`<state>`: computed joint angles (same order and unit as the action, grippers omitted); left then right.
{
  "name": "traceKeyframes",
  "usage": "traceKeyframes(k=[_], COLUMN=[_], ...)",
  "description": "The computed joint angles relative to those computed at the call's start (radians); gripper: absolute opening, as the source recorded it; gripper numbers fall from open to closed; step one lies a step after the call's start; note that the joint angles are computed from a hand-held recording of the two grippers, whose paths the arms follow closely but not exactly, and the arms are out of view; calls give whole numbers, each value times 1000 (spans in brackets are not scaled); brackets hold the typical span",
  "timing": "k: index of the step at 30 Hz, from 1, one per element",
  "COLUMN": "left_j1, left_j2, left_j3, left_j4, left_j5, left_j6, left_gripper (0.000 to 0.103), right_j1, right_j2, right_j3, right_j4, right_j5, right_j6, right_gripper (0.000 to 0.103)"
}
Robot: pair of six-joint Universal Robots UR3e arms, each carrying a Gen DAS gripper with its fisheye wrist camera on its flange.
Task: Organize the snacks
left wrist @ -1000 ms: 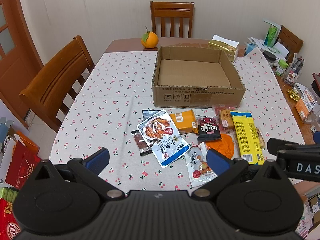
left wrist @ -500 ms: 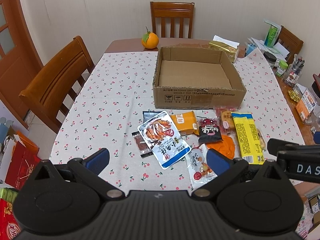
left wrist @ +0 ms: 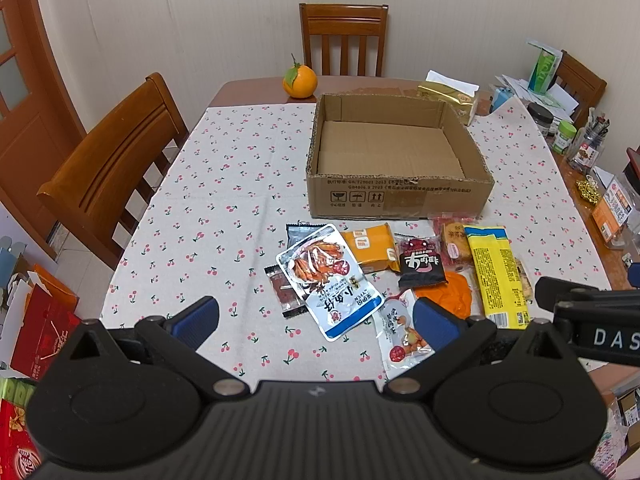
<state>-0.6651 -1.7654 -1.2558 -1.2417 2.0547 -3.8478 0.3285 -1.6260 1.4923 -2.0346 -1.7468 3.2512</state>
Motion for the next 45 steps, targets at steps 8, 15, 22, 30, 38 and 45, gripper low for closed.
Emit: traceKeyframes(k=[8, 15, 22, 30, 38, 45], left_j1=[6, 13, 12, 18, 23, 57], left_j2=[3, 3, 3, -8, -26, -13], left_j3=[-6, -17, -17, -10, -20, -115], left_j4=[5, 21, 20, 26, 71, 212], left_j5=[-4, -7, -6, -13, -13, -61], left_j6=[6, 15, 15, 19, 26, 83], left_gripper=[102, 102, 102, 102, 102, 102], right_j1=[1, 0, -1, -4, -15, -32], right_j2=[5, 6, 7, 11, 12, 15], right_j3=[-5, 1, 1, 4, 15, 95], right_j4=[1, -9, -10, -16, -33, -170], right_j5=[-1, -3, -3, -2, 6, 14], right_j6=[3, 1, 2, 0, -14, -82], right_gripper=[103, 103, 103, 103, 103, 103])
